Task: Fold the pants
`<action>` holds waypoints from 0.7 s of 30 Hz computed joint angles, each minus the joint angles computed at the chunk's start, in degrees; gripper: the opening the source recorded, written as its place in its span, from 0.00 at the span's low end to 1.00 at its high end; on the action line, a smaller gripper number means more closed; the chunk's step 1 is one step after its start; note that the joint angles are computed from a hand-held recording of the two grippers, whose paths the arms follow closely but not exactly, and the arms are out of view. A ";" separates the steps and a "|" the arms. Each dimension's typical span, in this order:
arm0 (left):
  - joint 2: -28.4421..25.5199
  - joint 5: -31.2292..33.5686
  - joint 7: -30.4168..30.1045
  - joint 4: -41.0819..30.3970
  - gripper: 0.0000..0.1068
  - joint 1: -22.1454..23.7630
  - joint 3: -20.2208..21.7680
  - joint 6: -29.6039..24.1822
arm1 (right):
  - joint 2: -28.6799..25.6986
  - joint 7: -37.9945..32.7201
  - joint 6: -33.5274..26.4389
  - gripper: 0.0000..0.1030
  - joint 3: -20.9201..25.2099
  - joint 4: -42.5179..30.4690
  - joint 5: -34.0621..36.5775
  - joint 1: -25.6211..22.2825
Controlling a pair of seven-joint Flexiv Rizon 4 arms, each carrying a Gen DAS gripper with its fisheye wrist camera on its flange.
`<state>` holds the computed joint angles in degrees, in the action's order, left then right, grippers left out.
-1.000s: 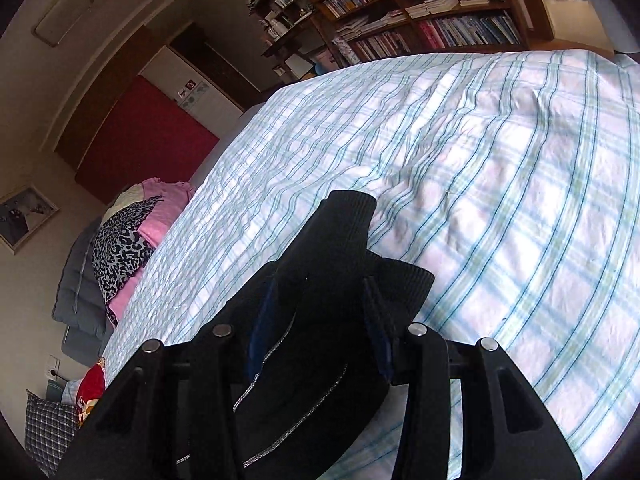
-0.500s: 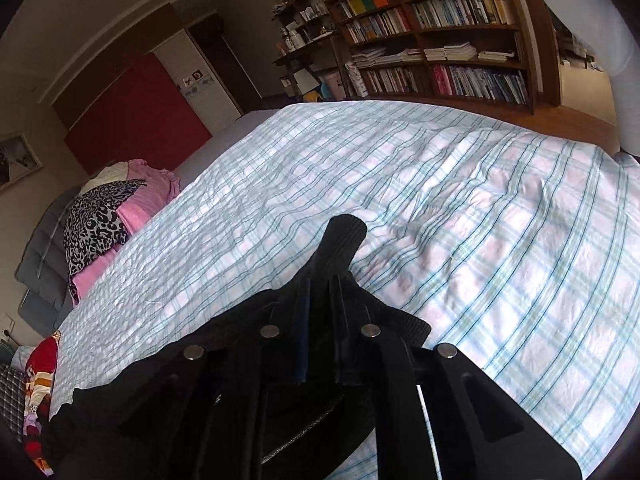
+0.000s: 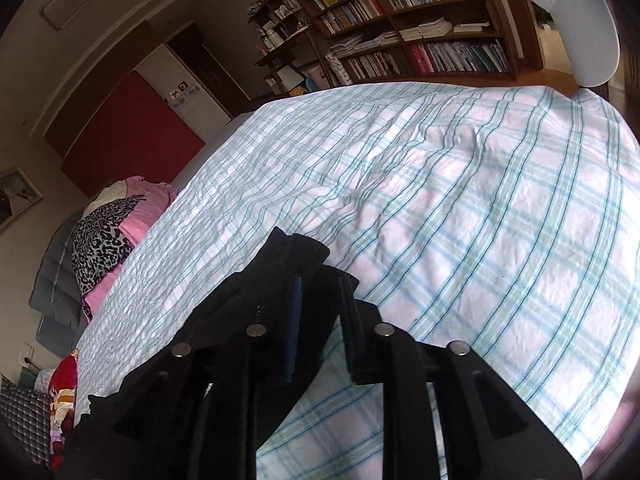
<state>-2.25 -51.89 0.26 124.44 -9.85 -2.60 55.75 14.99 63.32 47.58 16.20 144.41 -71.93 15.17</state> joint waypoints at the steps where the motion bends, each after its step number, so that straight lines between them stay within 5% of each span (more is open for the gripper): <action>1: -0.05 -0.44 0.01 0.01 0.07 -0.04 -0.05 0.12 | -0.47 0.56 0.32 0.36 -0.38 -0.43 -1.71 -0.33; 6: 0.07 -1.28 -0.34 0.03 0.07 -0.24 -0.13 0.23 | -3.68 -2.01 4.83 0.40 -3.78 -2.79 -5.64 -1.96; 9: -0.05 -1.52 -0.37 0.00 0.08 -0.30 -0.15 0.25 | -6.94 -7.86 4.29 0.40 -3.60 -4.77 0.74 -1.47; 10: -0.20 -1.57 -0.68 -0.16 0.08 -0.24 -0.14 0.00 | -7.58 -8.75 2.76 0.38 -3.07 -5.33 2.23 -1.04; 12: -0.59 -1.37 -1.32 -0.67 0.08 0.06 -0.08 -0.75 | -8.23 -9.40 0.10 0.10 -2.45 -5.99 2.65 -0.33; 21: -0.53 -1.89 0.99 -1.33 0.08 1.11 0.28 -3.83 | -2.41 -7.55 -8.15 0.09 1.06 -4.64 3.72 2.45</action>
